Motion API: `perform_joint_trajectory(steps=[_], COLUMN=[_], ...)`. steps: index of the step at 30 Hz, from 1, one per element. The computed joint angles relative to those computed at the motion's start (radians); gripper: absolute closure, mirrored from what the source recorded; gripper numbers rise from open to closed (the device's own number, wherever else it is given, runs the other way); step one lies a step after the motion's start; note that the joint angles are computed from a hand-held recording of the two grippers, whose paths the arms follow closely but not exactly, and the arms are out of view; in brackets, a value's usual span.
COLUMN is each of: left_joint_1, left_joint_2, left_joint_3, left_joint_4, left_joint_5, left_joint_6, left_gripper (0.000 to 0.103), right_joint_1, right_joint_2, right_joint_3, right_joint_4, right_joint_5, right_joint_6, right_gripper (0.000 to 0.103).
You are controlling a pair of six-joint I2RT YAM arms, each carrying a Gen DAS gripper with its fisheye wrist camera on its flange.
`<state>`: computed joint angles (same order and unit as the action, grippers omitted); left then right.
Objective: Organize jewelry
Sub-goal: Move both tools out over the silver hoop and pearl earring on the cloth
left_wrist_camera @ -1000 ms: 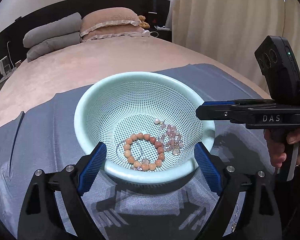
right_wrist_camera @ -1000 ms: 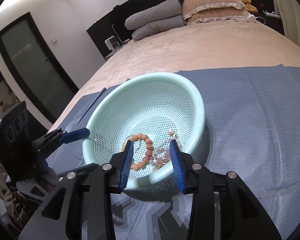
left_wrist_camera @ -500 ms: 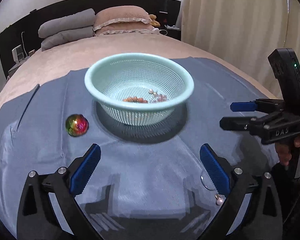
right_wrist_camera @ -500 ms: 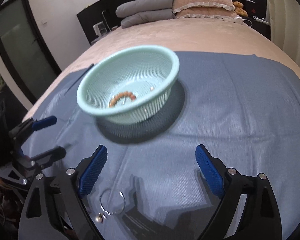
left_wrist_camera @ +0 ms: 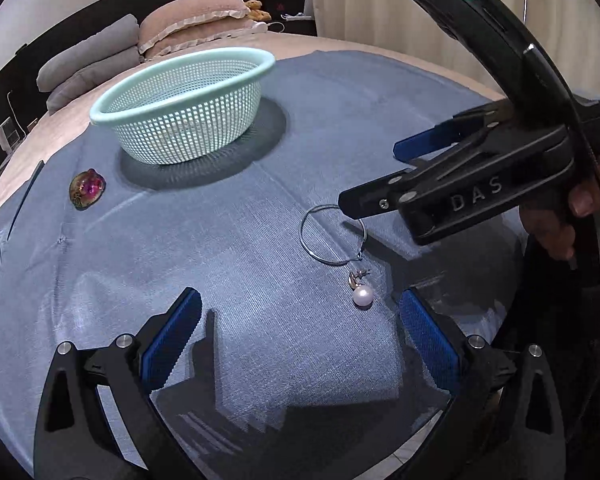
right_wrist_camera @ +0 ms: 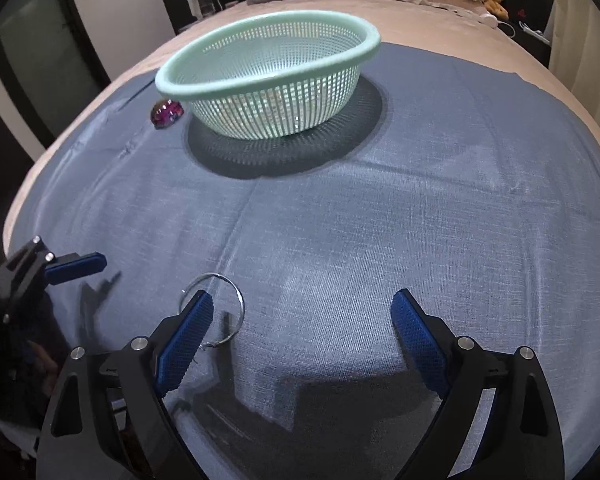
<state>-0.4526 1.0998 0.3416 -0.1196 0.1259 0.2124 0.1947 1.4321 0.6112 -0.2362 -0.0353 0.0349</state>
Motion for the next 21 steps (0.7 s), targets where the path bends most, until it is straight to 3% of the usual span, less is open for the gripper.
perform_joint_trajectory(steps=[4, 9, 14, 21], left_joint_1=[-0.022, 0.009, 0.041, 0.101], left_joint_2=[0.125, 0.179, 0.237, 0.302], left_joint_3=[0.020, 0.025, 0.066, 0.120], left_joint_4=[0.076, 0.147, 0.163, 0.182], left_joint_5=[-0.077, -0.071, -0.054, -0.025], left_joint_6=[-0.030, -0.019, 0.007, 0.000], left_gripper=[0.006, 0.005, 0.004, 0.004], right_joint_1=[0.038, 0.001, -0.017, -0.086], right_joint_2=[0.031, 0.046, 0.093, 0.120], right_joint_3=[0.004, 0.010, 0.041, 0.053], right_joint_4=[0.019, 0.035, 0.070, 0.122], right_joint_5=[0.065, 0.073, 0.095, 0.098], right_joint_6=[0.014, 0.032, 0.021, 0.054], right_gripper=[0.016, 0.014, 0.008, 0.008])
